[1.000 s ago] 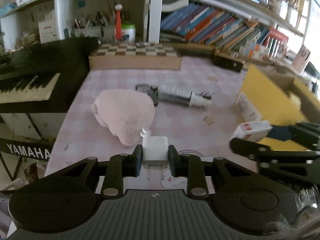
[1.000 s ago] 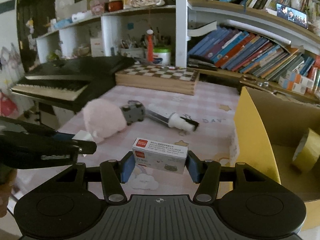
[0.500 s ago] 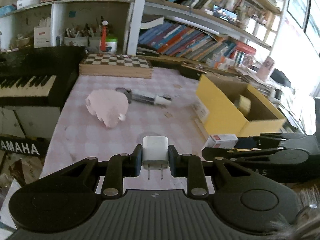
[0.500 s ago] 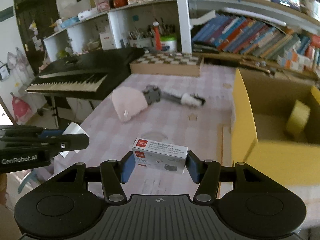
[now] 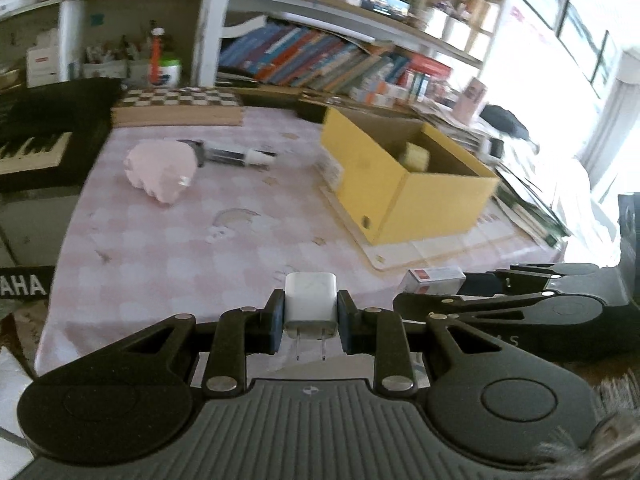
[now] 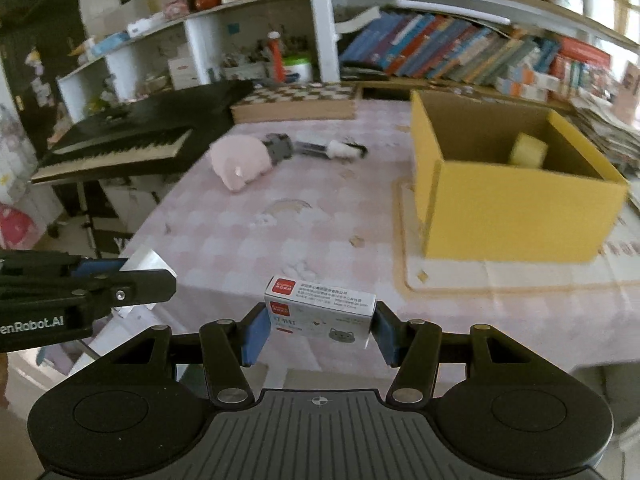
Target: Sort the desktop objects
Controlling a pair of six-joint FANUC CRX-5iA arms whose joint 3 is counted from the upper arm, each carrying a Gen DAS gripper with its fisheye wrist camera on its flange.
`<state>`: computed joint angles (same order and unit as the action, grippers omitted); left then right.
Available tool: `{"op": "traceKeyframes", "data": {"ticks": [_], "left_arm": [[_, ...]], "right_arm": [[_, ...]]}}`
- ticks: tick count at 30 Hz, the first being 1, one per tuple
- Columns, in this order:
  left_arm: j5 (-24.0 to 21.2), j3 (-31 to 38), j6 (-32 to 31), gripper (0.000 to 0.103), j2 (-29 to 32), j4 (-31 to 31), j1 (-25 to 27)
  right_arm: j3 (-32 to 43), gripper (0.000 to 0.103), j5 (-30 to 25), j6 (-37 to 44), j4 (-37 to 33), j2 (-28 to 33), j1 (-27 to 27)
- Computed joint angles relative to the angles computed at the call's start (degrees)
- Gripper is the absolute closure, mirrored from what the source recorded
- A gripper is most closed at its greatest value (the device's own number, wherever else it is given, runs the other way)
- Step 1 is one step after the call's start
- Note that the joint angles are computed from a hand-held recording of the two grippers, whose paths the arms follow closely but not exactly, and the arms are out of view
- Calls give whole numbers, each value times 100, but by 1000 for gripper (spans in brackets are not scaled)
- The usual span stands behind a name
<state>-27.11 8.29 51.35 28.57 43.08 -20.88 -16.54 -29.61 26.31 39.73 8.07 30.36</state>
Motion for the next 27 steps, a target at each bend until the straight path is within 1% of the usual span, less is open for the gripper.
{"op": "traceKeyframes", "data": {"ticks": [2, 6, 10, 15, 20, 27], "left_arm": [[-13, -109, -298, 79, -32, 234, -51], [-190, -106, -641, 79, 9, 466, -140], [-431, -7, -1041, 79, 107, 684, -255], [-757, 222, -1367, 79, 289, 830, -374], [-1030, 485, -1574, 79, 480, 880, -511], [-1303, 1025, -1473, 79, 802, 703, -678]], "right_arm": [[-171, 48, -94, -286, 153, -116, 41], [-494, 48, -313, -845, 403, -367, 117], [-776, 48, -552, -1359, 578, -599, 154], [-1081, 48, -863, -1872, 729, -866, 202], [-1330, 48, -1106, -2257, 829, -1100, 200], [-1514, 48, -1127, -2320, 849, -1286, 13]]}}
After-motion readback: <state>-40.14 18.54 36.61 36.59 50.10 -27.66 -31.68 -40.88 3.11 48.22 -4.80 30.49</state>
